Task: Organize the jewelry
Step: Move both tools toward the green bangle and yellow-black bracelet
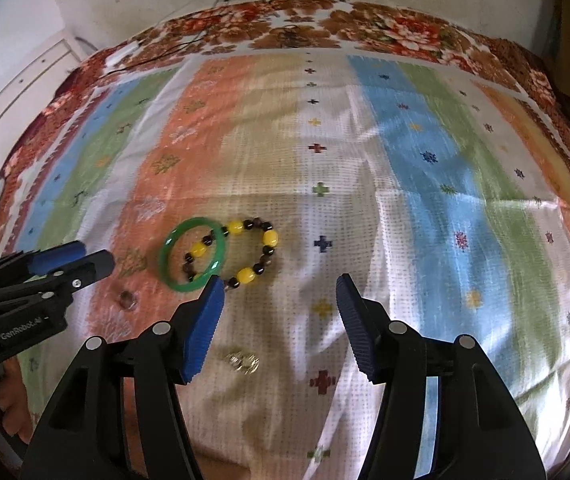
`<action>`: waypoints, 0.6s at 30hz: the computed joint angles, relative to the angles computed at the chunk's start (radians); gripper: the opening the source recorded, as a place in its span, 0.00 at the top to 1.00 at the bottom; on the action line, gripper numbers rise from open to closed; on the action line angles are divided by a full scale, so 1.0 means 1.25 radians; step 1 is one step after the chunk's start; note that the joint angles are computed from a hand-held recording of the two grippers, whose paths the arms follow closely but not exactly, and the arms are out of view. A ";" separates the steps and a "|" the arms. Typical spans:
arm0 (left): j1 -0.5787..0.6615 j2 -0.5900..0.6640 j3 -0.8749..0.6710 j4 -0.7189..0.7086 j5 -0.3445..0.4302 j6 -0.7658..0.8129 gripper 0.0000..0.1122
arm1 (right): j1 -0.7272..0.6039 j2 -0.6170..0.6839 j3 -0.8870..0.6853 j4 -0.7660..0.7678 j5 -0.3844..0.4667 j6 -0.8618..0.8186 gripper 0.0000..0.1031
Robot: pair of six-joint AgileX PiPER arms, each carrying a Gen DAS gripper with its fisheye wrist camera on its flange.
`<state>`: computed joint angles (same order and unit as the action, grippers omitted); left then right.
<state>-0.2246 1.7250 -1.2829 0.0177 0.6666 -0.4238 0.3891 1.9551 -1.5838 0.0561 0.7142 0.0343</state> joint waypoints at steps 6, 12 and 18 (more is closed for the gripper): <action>0.013 0.054 -0.050 -0.036 0.012 0.036 0.54 | -0.004 0.055 -0.053 0.004 0.014 -0.002 0.44; 0.016 0.112 -0.093 -0.016 0.027 0.032 0.54 | 0.011 0.100 -0.097 -0.060 0.006 0.055 0.44; 0.029 0.142 -0.103 -0.030 0.001 0.065 0.54 | 0.008 0.161 -0.167 -0.066 0.031 0.065 0.44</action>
